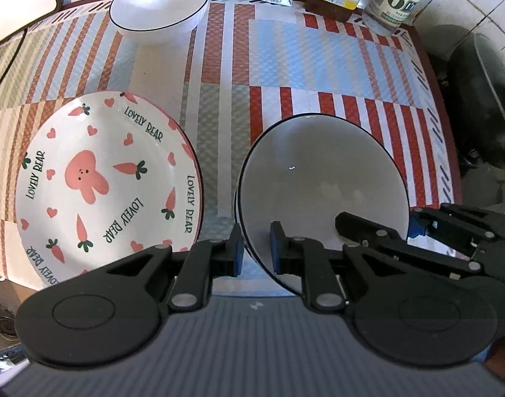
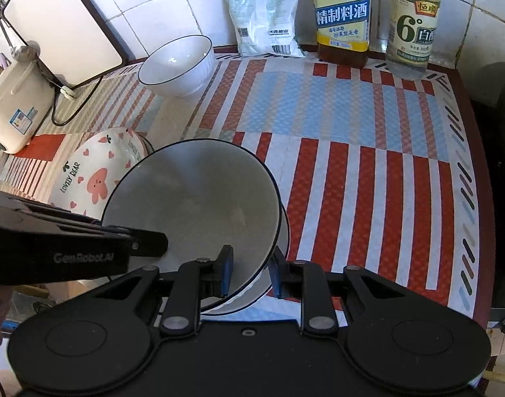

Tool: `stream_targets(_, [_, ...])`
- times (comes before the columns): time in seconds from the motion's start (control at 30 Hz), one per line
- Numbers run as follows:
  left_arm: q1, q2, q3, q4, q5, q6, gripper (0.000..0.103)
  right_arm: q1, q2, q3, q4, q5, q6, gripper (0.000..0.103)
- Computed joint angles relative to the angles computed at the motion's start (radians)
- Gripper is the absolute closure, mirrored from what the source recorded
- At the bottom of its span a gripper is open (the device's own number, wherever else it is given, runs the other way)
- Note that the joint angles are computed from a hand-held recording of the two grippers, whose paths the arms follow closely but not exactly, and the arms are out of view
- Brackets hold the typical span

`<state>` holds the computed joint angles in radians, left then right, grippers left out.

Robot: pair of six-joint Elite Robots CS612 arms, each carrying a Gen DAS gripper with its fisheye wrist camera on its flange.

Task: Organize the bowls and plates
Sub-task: 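Lower the bowl into the first bowl and open both grippers, then move both grippers to the white bowl below the wall socket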

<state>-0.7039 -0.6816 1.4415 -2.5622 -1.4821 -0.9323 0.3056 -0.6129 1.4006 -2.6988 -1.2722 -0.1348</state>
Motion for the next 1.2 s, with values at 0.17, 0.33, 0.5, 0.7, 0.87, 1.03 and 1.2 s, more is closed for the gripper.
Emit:
stream_targets(0.17, [-0.002,0.014,-0.026,0.06,0.005,-0.001,0.087,0.003,0.008,-0.001,-0.019,-0.007,-0.027,0.068])
stream_targets(0.33, [0.0,0.019,-0.017,0.032,-0.003,-0.032,0.086,-0.009,0.017,0.001,-0.059,0.039,-0.008,0.067])
stream_targets(0.5, [0.003,0.016,0.01,-0.027,-0.027,-0.075,0.086,-0.03,0.013,-0.01,-0.014,0.116,0.08,0.058])
stream_targets(0.7, [0.0,0.012,0.021,-0.054,-0.001,-0.085,0.085,-0.066,-0.002,-0.012,0.013,0.232,0.142,0.05])
stream_targets(0.87, [-0.002,-0.003,0.031,-0.047,0.009,-0.069,0.085,-0.059,-0.014,-0.005,0.011,0.182,0.048,0.065])
stream_targets(1.03, [-0.004,-0.042,0.067,-0.093,0.044,-0.042,0.085,-0.041,-0.019,-0.001,0.001,0.093,-0.096,0.091])
stream_targets(1.2, [0.001,-0.096,0.124,-0.178,0.084,-0.008,0.085,-0.038,-0.031,-0.012,0.004,0.095,-0.141,0.087])
